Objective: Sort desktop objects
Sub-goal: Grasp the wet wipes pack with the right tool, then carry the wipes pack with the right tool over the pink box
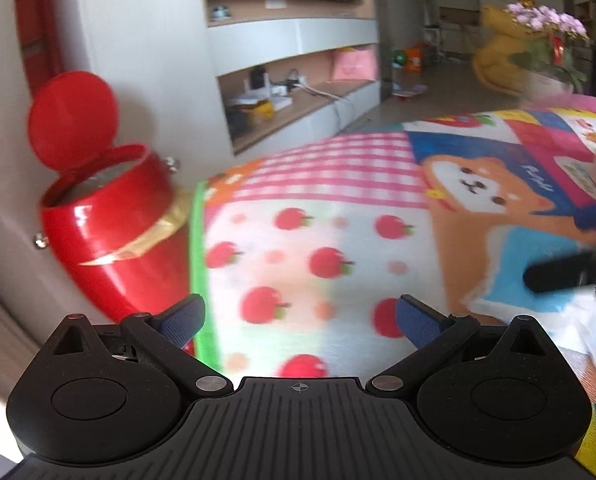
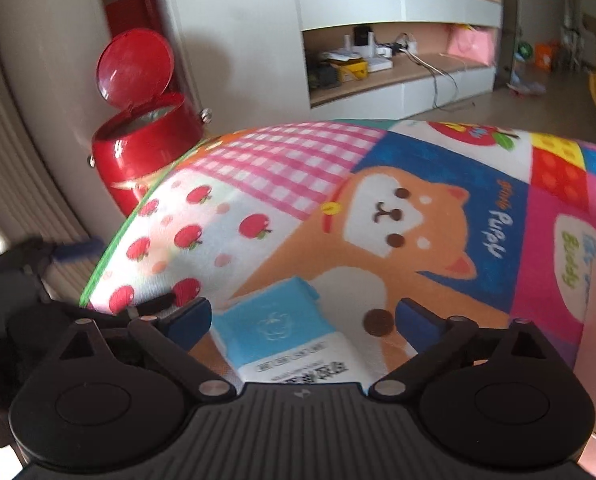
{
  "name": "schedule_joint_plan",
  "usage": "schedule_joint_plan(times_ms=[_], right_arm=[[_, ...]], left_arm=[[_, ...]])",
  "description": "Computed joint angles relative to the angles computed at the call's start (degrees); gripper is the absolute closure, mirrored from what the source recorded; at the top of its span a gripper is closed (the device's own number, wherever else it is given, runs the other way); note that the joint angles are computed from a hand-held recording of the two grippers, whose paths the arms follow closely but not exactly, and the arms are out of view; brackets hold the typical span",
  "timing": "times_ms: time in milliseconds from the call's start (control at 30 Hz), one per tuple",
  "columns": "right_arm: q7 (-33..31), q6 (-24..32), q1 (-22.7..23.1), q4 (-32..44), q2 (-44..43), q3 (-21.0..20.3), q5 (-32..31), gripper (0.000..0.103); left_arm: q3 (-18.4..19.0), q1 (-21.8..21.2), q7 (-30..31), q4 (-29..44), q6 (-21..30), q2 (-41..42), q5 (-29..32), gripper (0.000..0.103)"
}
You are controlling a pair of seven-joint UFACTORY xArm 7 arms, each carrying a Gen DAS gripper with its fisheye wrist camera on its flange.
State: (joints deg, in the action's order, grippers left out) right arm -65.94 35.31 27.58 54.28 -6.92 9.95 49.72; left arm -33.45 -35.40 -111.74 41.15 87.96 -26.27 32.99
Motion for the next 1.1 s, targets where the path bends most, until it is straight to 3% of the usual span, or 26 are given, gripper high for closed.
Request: schedule_joint_plan(times_ms=[67,133,233,300,467,500,600,700,833,933,1100], right_arm=[[-0.4,-2.1,0.5,-1.2,0.2,0.8,-0.7,0.005],[0.1,-3.0,0.8,-2.3,-0.1,1.1,-2.3,0.024],[0.5,-1.9,0.6,-4.2,-2.6,-0.1,-2.6,0.045],[-0.1,-0.5,0.0,-5.9,-5.3,-1.8,-2.1,0.052],[0.6,-1.0,-3.2,-12.2,-13.2,-7.1,-2.5,0.052],[1.5,-1.1,-4.4,-13.4,-14.7,-8.4,-3.0,0.052],[4.1,-2.6,-8.1,-16.9,-18.5,-11.9,-5.4,0.052],[7.0,-3.6,-11.7,-19.1,-20.3,-15.1,-8.1,0.052],[8.9,-3.3,-14.4,-20.4,-20.5,-19.2,-8.9,0.052],[6.8,-2.3,-14.2,-20.3,-20.2,-21.9,-6.0,0.052],[4.6,-2.0,-13.8,-19.3,-18.1,-21.8,-1.3,0.050]], left_arm=[[-0.2,-0.2,-0.1,0.2,0.9,-0.7,-0.3,0.000],[-0.4,-0.3,0.3,0.7,0.7,-0.7,0.0,0.000],[0.2,-0.3,0.5,0.5,-4.0,-1.4,1.5,0.000],[0.9,0.2,0.8,0.3,-9.9,-1.4,3.4,0.000],[2.5,2.8,3.6,2.1,-28.8,3.0,9.9,0.000],[3.1,3.5,4.4,3.0,-34.2,5.0,11.9,0.000],[2.7,5.1,6.7,8.8,-42.2,13.3,17.5,0.000],[3.5,3.4,10.7,17.1,-45.0,23.3,23.0,0.000],[5.3,-0.2,16.3,25.9,-44.8,32.4,25.9,0.000],[7.0,-2.7,19.6,30.2,-43.5,36.1,25.4,0.000],[10.3,-5.7,22.3,30.5,-42.2,36.0,22.6,0.000]])
